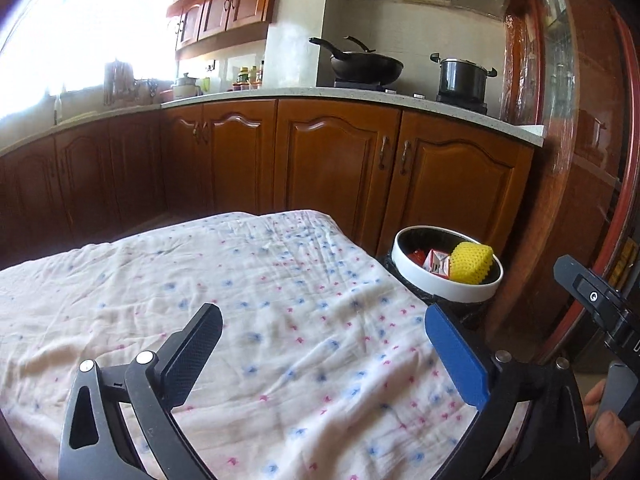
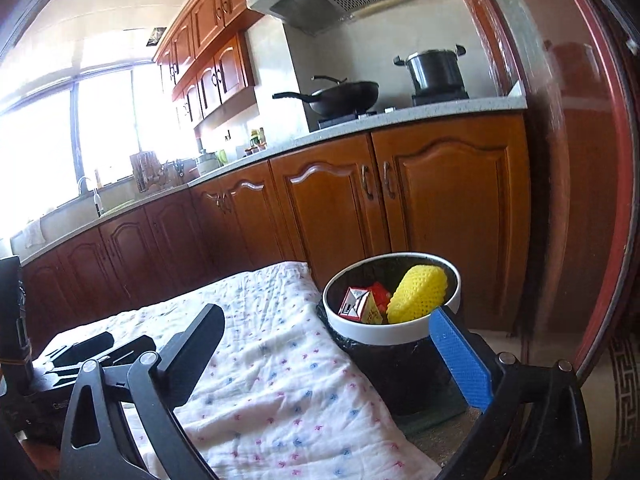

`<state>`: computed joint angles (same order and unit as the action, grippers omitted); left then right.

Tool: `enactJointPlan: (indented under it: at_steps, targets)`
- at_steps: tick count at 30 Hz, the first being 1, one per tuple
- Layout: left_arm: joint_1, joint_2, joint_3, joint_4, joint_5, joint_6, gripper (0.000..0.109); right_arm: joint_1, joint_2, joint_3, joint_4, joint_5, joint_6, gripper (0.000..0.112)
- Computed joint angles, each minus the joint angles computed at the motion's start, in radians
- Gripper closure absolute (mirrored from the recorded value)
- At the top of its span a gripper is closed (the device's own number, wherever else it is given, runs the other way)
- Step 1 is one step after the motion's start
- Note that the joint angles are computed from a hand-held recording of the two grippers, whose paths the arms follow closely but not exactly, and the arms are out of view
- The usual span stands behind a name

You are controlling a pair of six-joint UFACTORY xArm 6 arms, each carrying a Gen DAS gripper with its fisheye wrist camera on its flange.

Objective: Collect trash

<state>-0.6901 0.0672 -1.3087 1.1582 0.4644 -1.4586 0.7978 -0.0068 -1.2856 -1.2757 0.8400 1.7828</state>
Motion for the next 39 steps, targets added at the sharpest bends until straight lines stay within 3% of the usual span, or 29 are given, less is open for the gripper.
enactJointPlan:
  at_steps: [14,25,39]
  targets:
    - [-0.068,-0.085,0.140,0.184,0.092,-0.202,0.006,0.082,-0.003,0.056,-0.033,0.070,0.062,0.009]
    - [-0.071,-0.103,0.174,0.235,0.097,-0.211,0.006,0.117,-0.020,0.082,-0.059,0.124,0.086,0.009]
    - [-0.060,-0.112,0.189,0.252,0.085,-0.217,0.006,0.123,-0.019,0.086,-0.052,0.127,0.075,0.009]
